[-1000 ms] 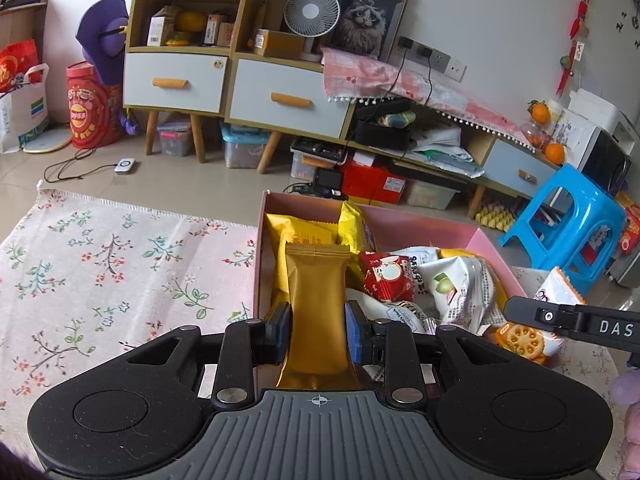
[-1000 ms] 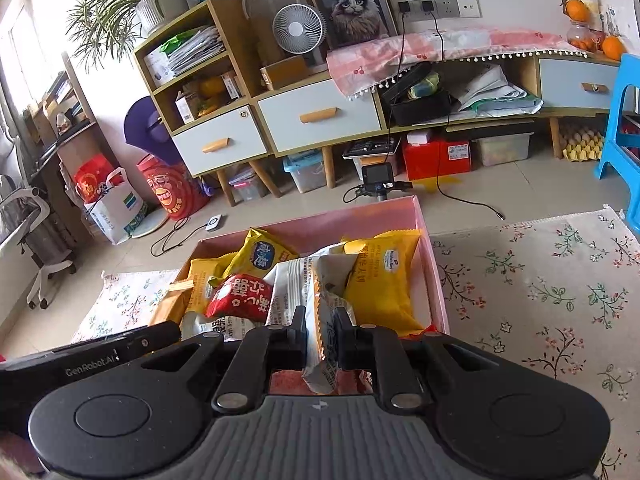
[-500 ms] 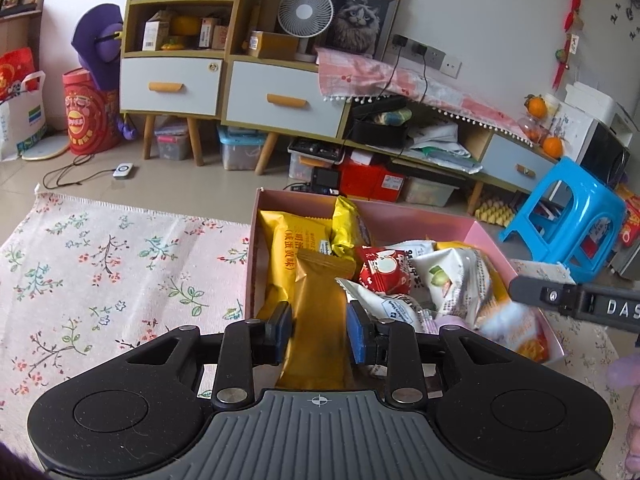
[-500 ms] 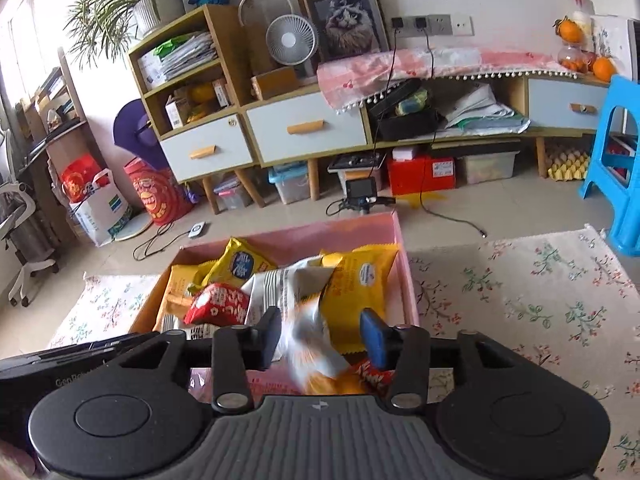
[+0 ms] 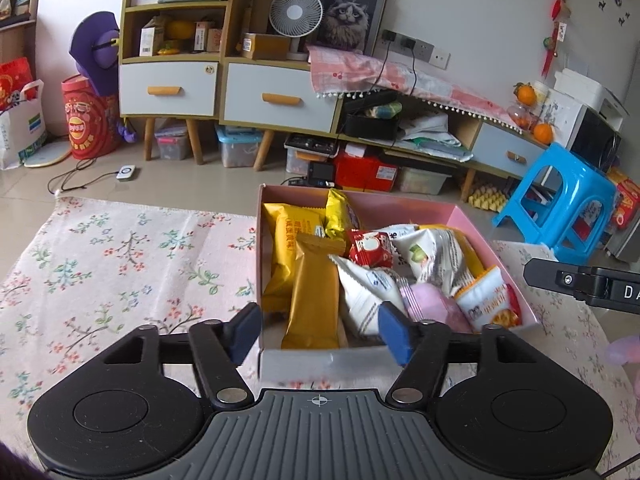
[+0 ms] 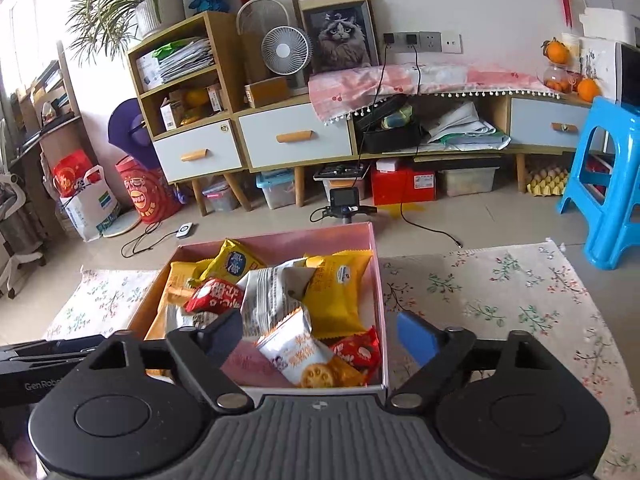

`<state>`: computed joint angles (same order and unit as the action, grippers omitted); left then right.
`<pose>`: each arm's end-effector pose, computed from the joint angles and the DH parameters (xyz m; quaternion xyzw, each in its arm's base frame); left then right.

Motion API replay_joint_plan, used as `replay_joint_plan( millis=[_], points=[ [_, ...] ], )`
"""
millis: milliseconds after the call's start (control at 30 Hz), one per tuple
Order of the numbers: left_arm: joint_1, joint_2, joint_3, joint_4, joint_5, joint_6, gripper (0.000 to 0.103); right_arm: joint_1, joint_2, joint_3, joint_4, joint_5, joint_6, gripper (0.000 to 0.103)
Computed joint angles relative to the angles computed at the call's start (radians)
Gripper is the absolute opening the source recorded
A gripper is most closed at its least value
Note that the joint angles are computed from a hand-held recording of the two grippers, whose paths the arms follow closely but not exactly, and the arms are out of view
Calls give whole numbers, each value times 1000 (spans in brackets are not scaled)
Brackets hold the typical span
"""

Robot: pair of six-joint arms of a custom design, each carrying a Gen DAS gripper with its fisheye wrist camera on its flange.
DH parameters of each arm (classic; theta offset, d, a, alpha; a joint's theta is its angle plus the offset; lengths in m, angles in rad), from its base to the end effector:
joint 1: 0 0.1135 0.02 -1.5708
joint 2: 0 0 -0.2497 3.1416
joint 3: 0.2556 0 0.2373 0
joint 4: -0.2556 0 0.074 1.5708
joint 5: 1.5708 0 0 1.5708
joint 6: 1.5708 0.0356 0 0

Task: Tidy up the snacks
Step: 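Move both tools back toward the silver packet and white milk-bar packet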

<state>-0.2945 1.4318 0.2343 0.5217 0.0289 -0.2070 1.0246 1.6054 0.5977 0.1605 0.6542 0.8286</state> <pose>0.2011 -0.0621 0.1003 0.0457 0.9003 -0.1200 0.4159 0.1586 0.2191 0.1243 0.0265 0.8925 0.0875 0.4416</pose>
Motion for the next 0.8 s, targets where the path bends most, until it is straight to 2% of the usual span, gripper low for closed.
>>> replay_joint_plan(
  millis=[200, 367, 600, 800],
  points=[
    [-16, -208, -64, -163, -10, 6, 82, 82, -37, 39, -166, 52, 103, 85],
    [-47, -424, -107, -361, -38, 1, 92, 169, -57, 79, -317, 108, 201, 90],
    [-92, -682, -129, -635, -82, 1, 98, 279, -43, 132, -509, 165, 347, 94],
    [-63, -812, -164, -751, -49, 22, 99, 358, 4, 115, -530, 186, 452, 94]
  ],
)
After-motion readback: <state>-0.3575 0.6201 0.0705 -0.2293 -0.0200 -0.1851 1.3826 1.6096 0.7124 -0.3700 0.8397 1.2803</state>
